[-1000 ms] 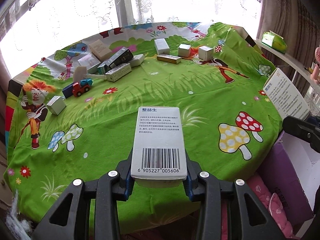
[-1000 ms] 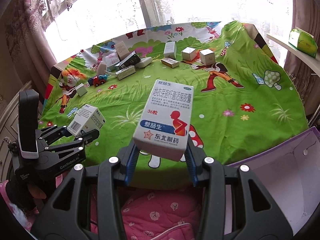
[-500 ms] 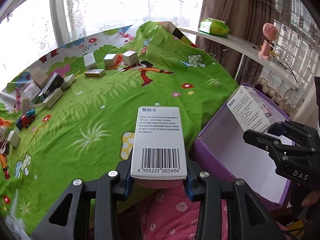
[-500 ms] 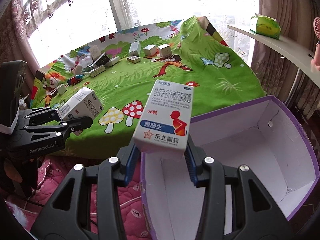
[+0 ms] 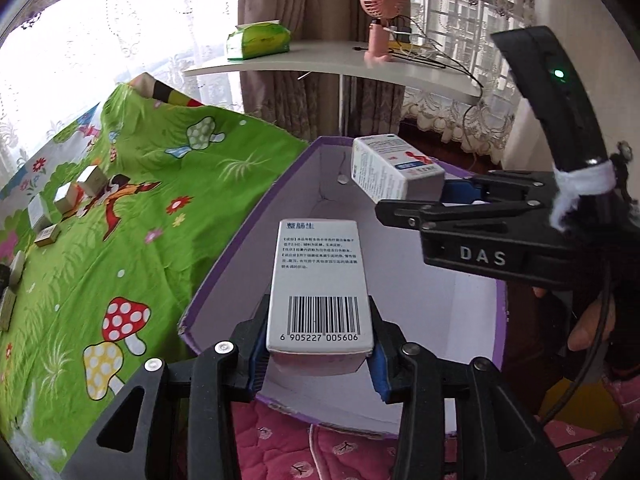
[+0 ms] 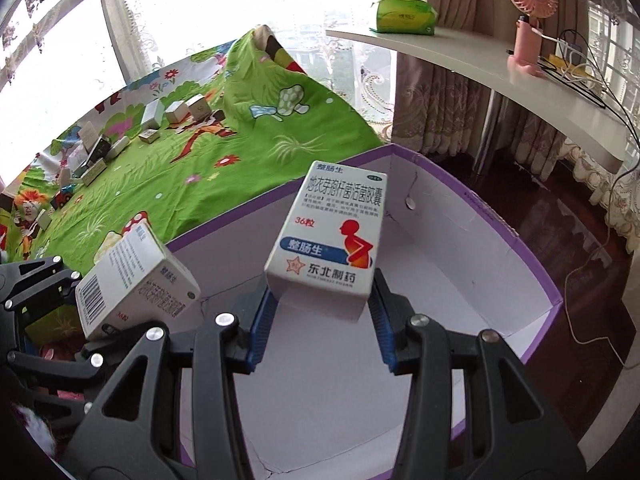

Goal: Organize rigid objects
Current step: 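Lower both boxes into the storage box and open both grippers, then grasp the silver-wrapped cube with the left gripper while the right grasps a white barcode box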

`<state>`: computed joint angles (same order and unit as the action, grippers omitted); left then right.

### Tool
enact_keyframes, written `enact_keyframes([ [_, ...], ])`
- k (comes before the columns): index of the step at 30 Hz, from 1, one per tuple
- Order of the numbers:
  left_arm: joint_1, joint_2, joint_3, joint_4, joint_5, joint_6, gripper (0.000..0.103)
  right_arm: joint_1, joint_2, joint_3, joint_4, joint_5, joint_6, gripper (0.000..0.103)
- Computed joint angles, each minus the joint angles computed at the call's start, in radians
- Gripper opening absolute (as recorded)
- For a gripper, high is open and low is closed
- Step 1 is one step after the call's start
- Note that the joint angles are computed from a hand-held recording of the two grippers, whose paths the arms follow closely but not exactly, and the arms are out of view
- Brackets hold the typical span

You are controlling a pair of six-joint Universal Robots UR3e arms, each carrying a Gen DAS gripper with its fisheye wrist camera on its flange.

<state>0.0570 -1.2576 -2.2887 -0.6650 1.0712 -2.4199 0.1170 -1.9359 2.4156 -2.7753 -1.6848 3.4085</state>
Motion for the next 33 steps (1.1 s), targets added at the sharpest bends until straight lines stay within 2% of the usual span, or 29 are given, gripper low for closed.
enact_keyframes([
  [1,0.014,0.014,-0.006,-0.021,-0.025,0.02,0.061,0.006,0.006,-0.016,0.025,-0.037,0.01,0.058],
  [2,0.049,0.04,-0.023,-0.041,-0.063,0.04,0.07,0.019,0.018,-0.028,0.028,-0.08,0.024,0.067],
  [3,0.101,0.074,-0.043,-0.07,-0.109,0.064,0.072,0.035,0.032,-0.041,0.024,-0.117,0.039,0.074],
  [5,0.211,0.117,-0.057,-0.145,-0.171,0.111,0.079,0.058,0.06,-0.078,0.021,-0.127,0.059,0.077],
  [7,0.329,0.125,-0.072,-0.156,-0.187,0.131,0.082,0.095,0.122,-0.139,0.007,-0.099,0.061,0.079],
  [12,0.636,0.015,-0.058,-0.033,-0.139,0.094,0.082,0.301,0.424,-0.43,0.014,-0.138,0.039,0.079],
  [14,0.749,-0.078,-0.025,0.07,-0.112,0.034,0.083,0.359,0.531,-0.549,0.036,-0.114,0.023,0.079],
  [16,0.814,-0.228,0.059,0.194,-0.029,-0.082,0.084,0.406,0.643,-0.684,0.069,-0.088,-0.003,0.079],
  [20,0.891,-0.53,0.333,0.289,0.115,-0.34,0.084,0.48,0.876,-0.986,0.164,-0.085,-0.064,0.079],
  [23,0.896,-0.708,0.504,0.42,0.232,-0.41,0.084,0.507,1.015,-1.196,0.251,-0.071,-0.084,0.079],
  [25,0.897,-0.822,0.675,0.364,0.269,-0.396,0.084,0.519,1.072,-1.289,0.29,-0.055,-0.083,0.079],
  [29,0.903,-1.02,1.045,0.07,0.243,-0.306,0.084,0.531,1.17,-1.464,0.378,-0.017,-0.075,0.079],
  [33,0.885,-1.136,1.219,-0.004,0.224,-0.22,0.084,0.536,1.385,-1.835,0.534,0.02,-0.07,0.079],
])
